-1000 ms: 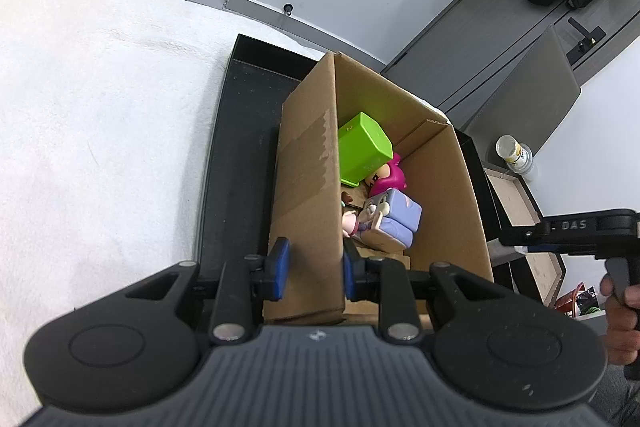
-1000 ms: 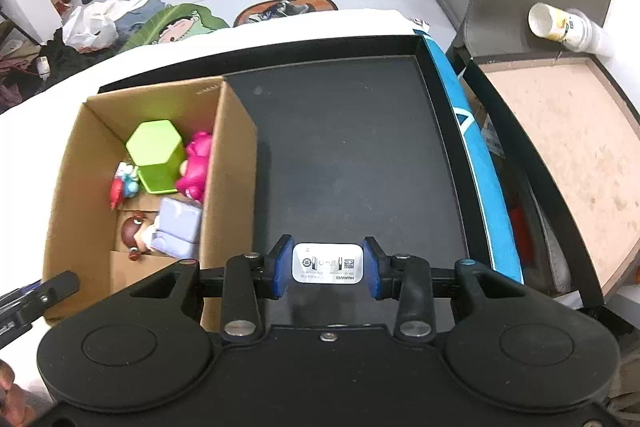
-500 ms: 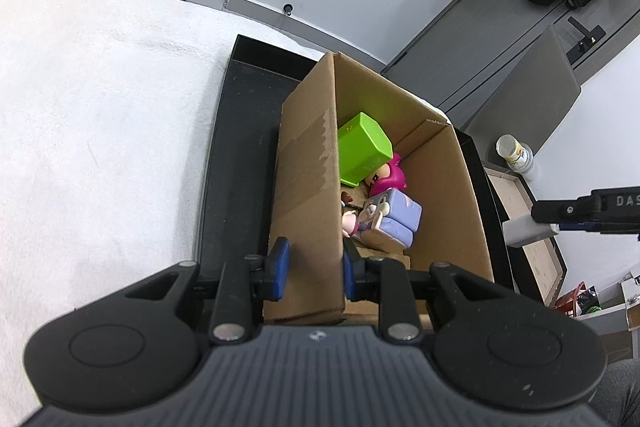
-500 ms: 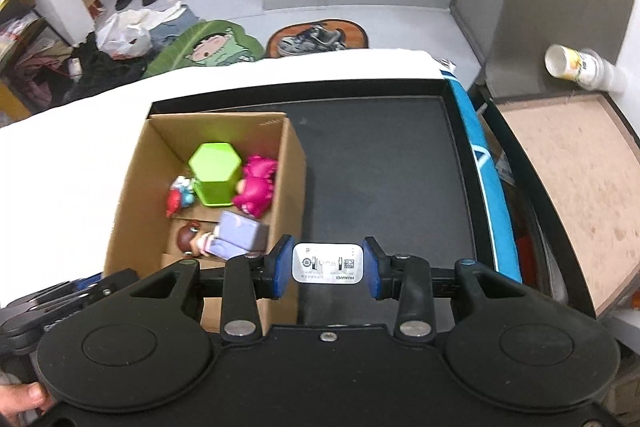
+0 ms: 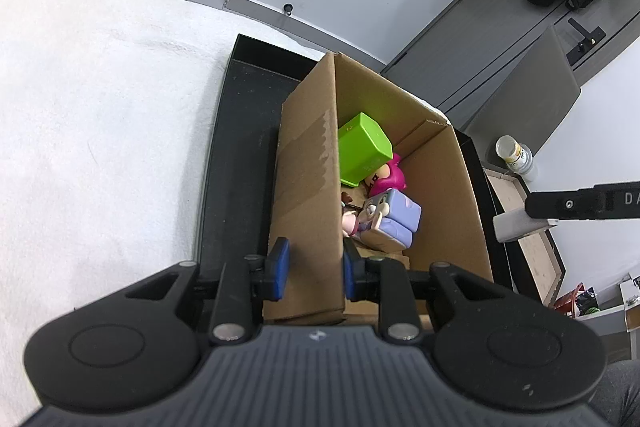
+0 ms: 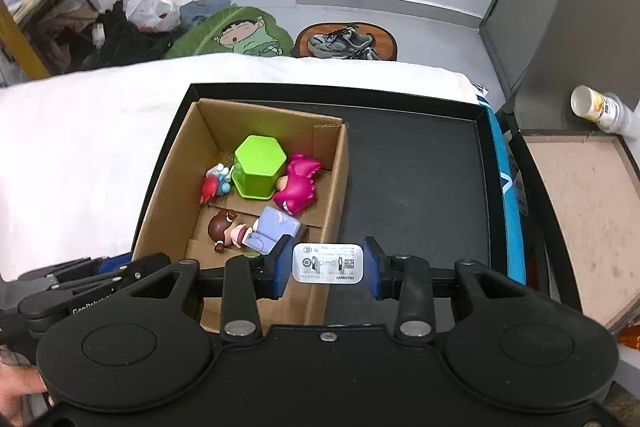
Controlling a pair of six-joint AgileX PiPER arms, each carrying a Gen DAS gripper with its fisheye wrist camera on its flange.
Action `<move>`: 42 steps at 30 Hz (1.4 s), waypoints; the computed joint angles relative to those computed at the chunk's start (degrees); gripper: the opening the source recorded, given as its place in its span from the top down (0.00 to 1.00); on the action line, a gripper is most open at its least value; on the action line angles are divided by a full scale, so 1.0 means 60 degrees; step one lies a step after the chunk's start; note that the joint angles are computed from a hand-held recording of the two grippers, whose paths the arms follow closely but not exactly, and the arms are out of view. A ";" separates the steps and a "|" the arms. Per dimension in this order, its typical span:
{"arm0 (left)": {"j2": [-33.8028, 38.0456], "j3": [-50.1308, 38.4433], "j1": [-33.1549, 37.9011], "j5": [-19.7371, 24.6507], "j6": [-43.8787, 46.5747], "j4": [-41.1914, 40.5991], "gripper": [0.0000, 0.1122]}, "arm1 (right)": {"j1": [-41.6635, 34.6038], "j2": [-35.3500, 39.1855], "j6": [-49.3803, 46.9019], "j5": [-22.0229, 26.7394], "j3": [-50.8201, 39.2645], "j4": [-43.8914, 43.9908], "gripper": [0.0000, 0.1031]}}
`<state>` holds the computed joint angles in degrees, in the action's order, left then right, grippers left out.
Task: Organize rigid objects
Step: 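Carry the white charger into the box and open the right tool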
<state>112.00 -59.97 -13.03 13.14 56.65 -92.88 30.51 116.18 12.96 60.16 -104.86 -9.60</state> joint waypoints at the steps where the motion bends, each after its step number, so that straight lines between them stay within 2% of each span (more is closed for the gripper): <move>1: 0.0000 0.0000 0.0000 0.0000 0.0000 0.0000 0.78 | 0.0063 0.0064 -0.0013 0.0056 -0.0084 -0.0050 0.65; 17: 0.0028 -0.0002 0.0007 0.0045 0.0134 -0.0168 0.78 | 0.0819 0.1042 -0.0433 0.0792 -0.1255 -0.0284 0.65; 25: 0.0032 0.0002 0.0000 0.0059 0.0156 -0.0214 0.78 | 0.0991 0.1599 -0.0745 0.0712 -0.1328 -0.0530 0.65; 42: 0.0019 0.0004 -0.0025 0.0052 0.0154 -0.0233 0.78 | 0.1165 0.2765 -0.1303 0.1088 -0.1894 -0.1142 0.64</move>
